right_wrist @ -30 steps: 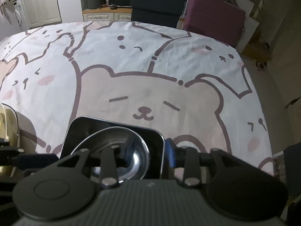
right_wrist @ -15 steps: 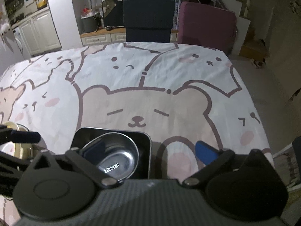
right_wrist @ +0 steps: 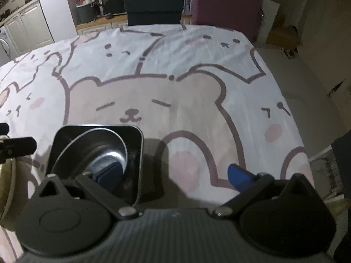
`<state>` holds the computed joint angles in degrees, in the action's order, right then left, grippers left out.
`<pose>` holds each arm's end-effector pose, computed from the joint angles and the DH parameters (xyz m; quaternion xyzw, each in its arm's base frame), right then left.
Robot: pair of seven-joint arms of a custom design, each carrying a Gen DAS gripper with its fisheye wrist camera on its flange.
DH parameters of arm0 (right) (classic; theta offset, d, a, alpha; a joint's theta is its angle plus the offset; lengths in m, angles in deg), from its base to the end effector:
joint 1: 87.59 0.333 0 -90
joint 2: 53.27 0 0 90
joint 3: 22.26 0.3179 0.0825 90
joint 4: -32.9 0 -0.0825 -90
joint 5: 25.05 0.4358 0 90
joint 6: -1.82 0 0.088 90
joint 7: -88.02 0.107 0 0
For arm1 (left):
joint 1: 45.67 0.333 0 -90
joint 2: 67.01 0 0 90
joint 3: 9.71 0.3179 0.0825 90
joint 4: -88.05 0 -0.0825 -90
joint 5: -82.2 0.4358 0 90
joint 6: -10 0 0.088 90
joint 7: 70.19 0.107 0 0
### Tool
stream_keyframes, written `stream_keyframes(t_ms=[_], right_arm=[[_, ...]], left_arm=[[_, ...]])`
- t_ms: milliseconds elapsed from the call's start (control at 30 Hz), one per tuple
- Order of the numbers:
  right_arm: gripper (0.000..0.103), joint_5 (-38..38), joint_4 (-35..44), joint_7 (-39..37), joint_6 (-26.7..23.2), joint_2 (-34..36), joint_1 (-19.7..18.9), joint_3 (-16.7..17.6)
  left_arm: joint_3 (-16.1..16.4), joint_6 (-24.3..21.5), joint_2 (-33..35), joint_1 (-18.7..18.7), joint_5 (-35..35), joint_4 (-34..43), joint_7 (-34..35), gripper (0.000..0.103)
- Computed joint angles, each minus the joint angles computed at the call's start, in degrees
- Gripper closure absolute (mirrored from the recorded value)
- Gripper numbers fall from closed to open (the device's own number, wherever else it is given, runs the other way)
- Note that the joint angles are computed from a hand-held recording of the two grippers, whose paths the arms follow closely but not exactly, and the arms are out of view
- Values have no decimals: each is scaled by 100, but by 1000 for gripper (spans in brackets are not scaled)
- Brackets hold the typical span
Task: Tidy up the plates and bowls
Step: 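Grasp the steel tray rim with both tools, bowl inside, then lift and carry the steel tray toward the cream bowl stack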
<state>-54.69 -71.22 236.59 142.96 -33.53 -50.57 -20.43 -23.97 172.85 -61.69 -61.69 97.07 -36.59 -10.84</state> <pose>0.5524 0.4438 0.3540 -0.6907 0.6840 -0.1737 0.1576 0.5376 -0.3274 0.3839 -0.6017 0.7443 -0.2589 0.1302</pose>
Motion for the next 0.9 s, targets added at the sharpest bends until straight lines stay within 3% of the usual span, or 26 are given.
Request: stream_keyframes(t_ms=[67, 100, 200, 267, 333, 433, 667, 900], right_arm=[[1, 27, 31, -23, -78, 16, -4, 1], [1, 38, 75, -41, -147, 38, 0, 4], [17, 191, 170, -210, -239, 90, -42, 55], [33, 385, 257, -383, -271, 150, -90, 94], [38, 538, 287, -505, -235, 171, -113, 109], [54, 804, 288, -754, -84, 185, -174, 150], [87, 1023, 424, -1101, -44, 264, -93, 126], [92, 1176, 652, -1347, -318, 405, -22, 130]], left_arm=[[-15, -86, 50, 2, -47, 55, 90, 9], [-44, -142, 75, 13, -147, 84, 208, 17], [-143, -249, 148, 57, -571, 145, 674, 35], [-174, -255, 176, 56, -740, 159, 860, 42], [-171, -274, 199, 28, -760, 178, 925, 52], [-181, -328, 241, 4, -813, 214, 1038, 66], [-238, -404, 303, -6, -1067, 247, 1321, 77], [-295, -420, 346, 10, -1382, 258, 1574, 86]])
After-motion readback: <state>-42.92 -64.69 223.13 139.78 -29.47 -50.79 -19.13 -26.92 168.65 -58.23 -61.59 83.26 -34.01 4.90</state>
